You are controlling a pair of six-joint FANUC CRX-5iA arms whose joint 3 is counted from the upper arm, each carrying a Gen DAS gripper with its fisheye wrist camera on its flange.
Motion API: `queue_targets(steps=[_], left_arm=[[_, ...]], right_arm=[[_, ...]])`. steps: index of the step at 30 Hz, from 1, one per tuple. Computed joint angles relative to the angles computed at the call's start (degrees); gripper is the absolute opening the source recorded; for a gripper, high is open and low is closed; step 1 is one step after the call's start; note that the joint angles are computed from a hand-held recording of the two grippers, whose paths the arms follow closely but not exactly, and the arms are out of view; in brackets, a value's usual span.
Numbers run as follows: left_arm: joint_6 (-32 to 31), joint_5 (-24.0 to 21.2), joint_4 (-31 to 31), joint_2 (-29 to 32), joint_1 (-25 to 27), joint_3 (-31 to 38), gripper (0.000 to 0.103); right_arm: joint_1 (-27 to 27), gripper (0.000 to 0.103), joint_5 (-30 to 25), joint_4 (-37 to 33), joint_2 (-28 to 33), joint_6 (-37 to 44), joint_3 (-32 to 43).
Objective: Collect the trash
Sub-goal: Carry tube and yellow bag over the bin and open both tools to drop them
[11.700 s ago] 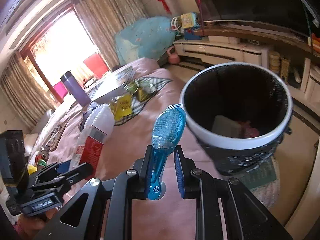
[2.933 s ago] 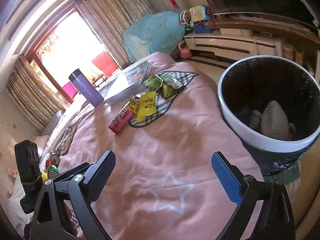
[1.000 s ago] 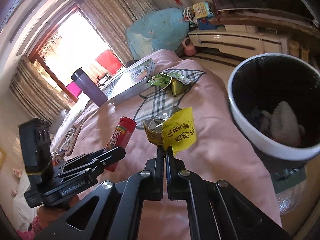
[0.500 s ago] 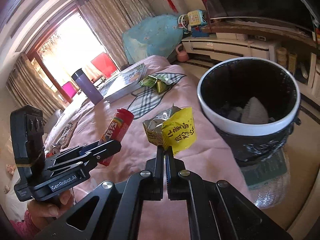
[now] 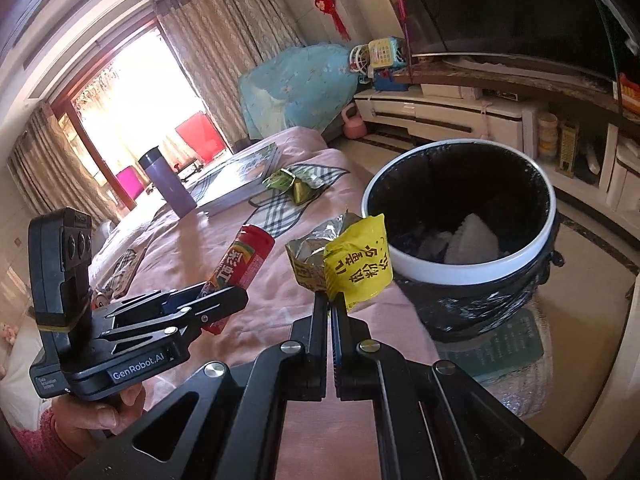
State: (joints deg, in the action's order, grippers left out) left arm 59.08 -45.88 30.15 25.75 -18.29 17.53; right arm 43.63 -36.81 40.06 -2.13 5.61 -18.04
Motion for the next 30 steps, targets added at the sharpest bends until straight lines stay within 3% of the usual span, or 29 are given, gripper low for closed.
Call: queue_targets(steps=[17, 30], left_arm=[[0.8, -2.0, -2.4, 3.7, -2.4, 7.0, 0.033], [3.7, -5.4, -5.9, 9.0, -4.4, 16.1, 0.033]], right_arm=[[-2.8, 0.002, -0.1, 2.4, -2.8, -2.5, -3.0], [-5.4, 0.002, 0.2, 1.9, -3.0, -0.1, -2.6]])
